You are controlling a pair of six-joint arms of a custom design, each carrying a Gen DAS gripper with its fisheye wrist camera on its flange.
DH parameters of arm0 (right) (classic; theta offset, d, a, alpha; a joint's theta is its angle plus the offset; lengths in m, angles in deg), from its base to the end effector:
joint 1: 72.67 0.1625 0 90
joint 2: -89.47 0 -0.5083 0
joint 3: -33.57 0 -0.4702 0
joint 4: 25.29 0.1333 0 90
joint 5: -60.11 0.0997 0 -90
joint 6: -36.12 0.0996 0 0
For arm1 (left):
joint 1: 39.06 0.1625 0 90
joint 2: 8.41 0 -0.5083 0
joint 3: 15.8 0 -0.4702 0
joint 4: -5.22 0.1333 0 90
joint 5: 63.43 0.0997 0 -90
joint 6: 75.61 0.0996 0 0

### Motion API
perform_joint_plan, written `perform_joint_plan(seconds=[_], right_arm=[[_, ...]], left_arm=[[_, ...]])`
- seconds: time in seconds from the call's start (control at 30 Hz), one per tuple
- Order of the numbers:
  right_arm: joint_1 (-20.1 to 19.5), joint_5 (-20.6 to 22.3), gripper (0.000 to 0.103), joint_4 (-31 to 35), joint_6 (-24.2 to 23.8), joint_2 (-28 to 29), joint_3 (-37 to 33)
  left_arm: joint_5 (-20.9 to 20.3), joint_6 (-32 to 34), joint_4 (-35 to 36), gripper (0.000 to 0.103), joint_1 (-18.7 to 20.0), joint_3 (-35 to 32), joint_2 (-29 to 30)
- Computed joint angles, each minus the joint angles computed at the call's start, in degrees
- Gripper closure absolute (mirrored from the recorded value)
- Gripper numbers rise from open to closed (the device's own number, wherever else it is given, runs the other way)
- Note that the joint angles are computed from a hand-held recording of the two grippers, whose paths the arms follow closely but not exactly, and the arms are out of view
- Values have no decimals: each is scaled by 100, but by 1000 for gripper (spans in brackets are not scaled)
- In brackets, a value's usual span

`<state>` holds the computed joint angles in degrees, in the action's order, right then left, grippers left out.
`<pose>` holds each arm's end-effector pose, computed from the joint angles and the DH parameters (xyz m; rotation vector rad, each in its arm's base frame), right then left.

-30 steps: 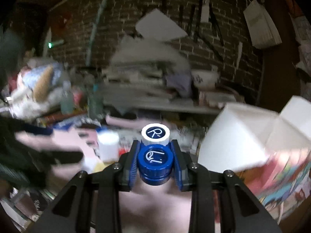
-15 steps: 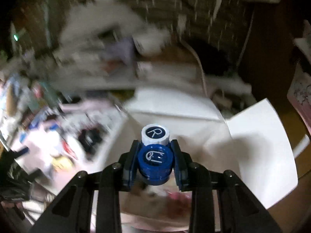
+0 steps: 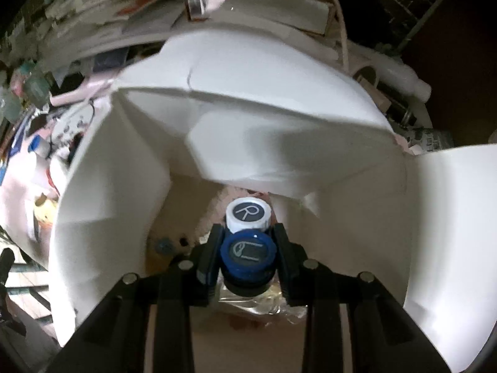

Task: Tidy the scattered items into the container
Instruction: 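Open the right tool to drop the lens case, then withdraw it, then lower the left tool onto the white printed paper strip and close it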

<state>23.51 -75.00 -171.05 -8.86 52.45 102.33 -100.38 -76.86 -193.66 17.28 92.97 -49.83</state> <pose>0.1620 -0.9133 0.1976 0.7980 -2.1308 0.1421 -0.1978 -0.6811 0.0861 0.2158 2.2463 -1.1340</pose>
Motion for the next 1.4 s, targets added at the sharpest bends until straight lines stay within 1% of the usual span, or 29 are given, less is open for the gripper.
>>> perform_joint_plan(seconds=[0.07, 0.13, 0.17, 0.2, 0.3, 0.4, 0.43, 0.5, 0.57, 0.6, 0.67, 0.73, 0.77, 0.83, 0.87, 0.93, 1.07, 1.13, 1.2, 1.27, 1.3, 1.33, 1.4], right_arm=[[11, -61, 74, -75, -67, -3, 33], [8, -28, 73, -130, -86, -40, 90], [5, 0, 71, -214, -107, -69, 141], [1, 34, 66, -311, -132, -101, 194], [-11, 207, 65, -632, -219, -223, 383], [19, 390, 65, -1088, -358, -313, 581], [33, 513, 65, -1270, -403, -364, 667], [55, 836, 65, -1653, -492, -447, 814], [47, 1447, 65, -1852, -477, -688, 1156], [41, 1732, 65, -1795, -441, -794, 1295], [17, 2483, 65, -1651, -362, -1059, 1641], [10, 3100, 64, -1576, -434, -1263, 1976], [15, 3317, 62, -1503, -462, -1328, 2119], [22, 3623, 49, -1278, -465, -1353, 2261], [20, 3740, 49, -1169, -458, -1354, 2328], [19, 3858, 49, -1219, -509, -1310, 2499], [-96, 4158, 49, -1912, -832, -1263, 2978], [-173, 4273, 49, -1972, -869, -1259, 3117], [-233, 4253, 49, -1935, -876, -1219, 3199], [-292, 4177, 49, -2030, -771, -1151, 3276], [-329, 4179, 49, -2118, -729, -1134, 3318], [-365, 4178, 49, -2309, -700, -1105, 3369], [-405, 4096, 49, -2862, -660, -1007, 3467]], left_arm=[[35, -16, 26, 10, -2, 3, -1], [83, -34, 50, 10, -2, 7, -4], [108, -56, 75, 10, 3, 5, -4], [123, -81, 97, 10, 10, 3, -5], [116, -125, 105, 10, 43, 26, -17], [118, -175, 111, 10, 78, 55, -30], [106, -163, 78, 10, 89, 70, -32], [55, -115, -27, 10, 121, 106, -32], [43, -155, 11, 10, 157, 124, -39], [43, -173, 35, 10, 176, 133, -41], [15, -173, 7, 10, 210, 162, -39], [-59, -192, 5, 10, 249, 200, -50], [-119, -179, -24, 10, 270, 219, -53], [-195, -132, -95, 10, 306, 237, -37], [-201, -126, -84, 10, 319, 237, -23], [-234, -122, -46, 10, 343, 238, -1], [-254, -43, -127, 11, 362, 272, 79], [-209, -39, -175, 11, 358, 295, 111], [-146, -30, -226, 11, 341, 331, 135], [-82, -29, -234, 12, 324, 362, 152], [-66, -55, -217, 17, 323, 375, 154], [-50, -43, -248, 20, 321, 384, 163], [20, 30, -340, 22, 306, 389, 196]])
